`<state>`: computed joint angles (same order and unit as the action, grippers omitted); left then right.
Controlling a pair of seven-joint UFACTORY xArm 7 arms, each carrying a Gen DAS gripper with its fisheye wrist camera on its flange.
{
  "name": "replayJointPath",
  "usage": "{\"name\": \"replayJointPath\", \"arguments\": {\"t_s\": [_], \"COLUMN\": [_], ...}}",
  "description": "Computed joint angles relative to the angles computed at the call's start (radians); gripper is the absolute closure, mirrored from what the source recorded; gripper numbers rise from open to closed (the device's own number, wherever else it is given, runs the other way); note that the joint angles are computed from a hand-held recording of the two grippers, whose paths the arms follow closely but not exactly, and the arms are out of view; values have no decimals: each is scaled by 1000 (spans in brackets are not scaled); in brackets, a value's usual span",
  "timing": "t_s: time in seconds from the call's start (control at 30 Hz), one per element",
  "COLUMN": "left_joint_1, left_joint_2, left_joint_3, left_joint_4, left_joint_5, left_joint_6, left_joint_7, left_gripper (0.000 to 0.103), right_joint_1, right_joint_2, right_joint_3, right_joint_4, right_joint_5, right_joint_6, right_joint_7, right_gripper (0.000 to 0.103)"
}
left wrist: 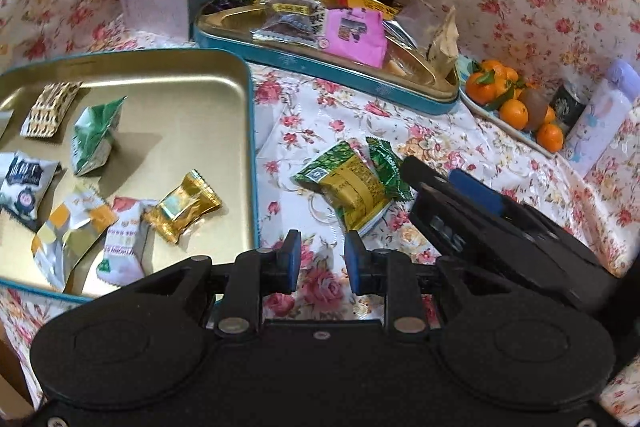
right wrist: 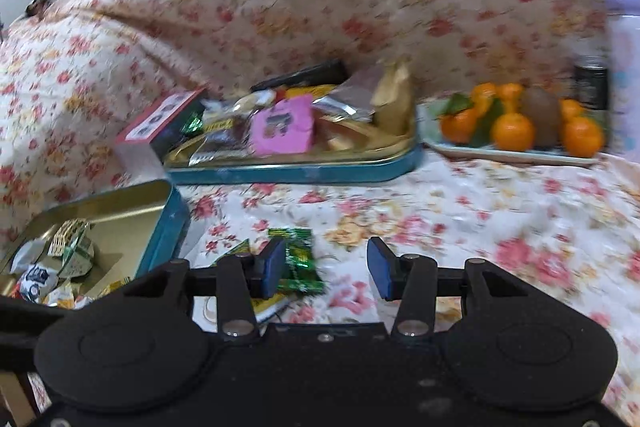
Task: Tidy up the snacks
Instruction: 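Grasp the green-foil wrapped candy with the right gripper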
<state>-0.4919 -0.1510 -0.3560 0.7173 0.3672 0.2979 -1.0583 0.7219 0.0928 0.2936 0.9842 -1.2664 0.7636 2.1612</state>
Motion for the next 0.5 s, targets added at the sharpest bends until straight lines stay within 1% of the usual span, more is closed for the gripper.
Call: {"name": "replayJointPath", "arguments": {"t_s": [0.07, 0.13, 0.23, 0.37, 0.5], "left_joint_1": [1, 3, 7, 16, 10], "left_joint_2": [-11, -20, -20, -12, 12], "left_joint_3": [2, 5, 6, 3, 11], "left_joint_4": [-8, -18, -18, -8, 24], "left_joint_5": [-6, -17, -25, -10, -23], "left_joint_6": [3, -1, 5, 12, 21], "left_joint_7": [-4, -4, 6, 3, 23], "left_gripper": [69, 69, 69, 69, 69], "right_joint_1": [-13, -13, -3, 30, 66], "right_joint_2": [28, 56, 86, 102, 88], "right_joint_3": [-12, -21, -35, -43, -31], "right_joint_4": [19, 41, 64, 80, 71], "right_joint_5": [-10, -2, 13, 21, 68], "right_joint_6": [-40, -54, -57, -3, 109], "right_joint_7": [-26, -59, -101, -134, -173], "right_gripper": [58, 60, 70, 72, 72]}}
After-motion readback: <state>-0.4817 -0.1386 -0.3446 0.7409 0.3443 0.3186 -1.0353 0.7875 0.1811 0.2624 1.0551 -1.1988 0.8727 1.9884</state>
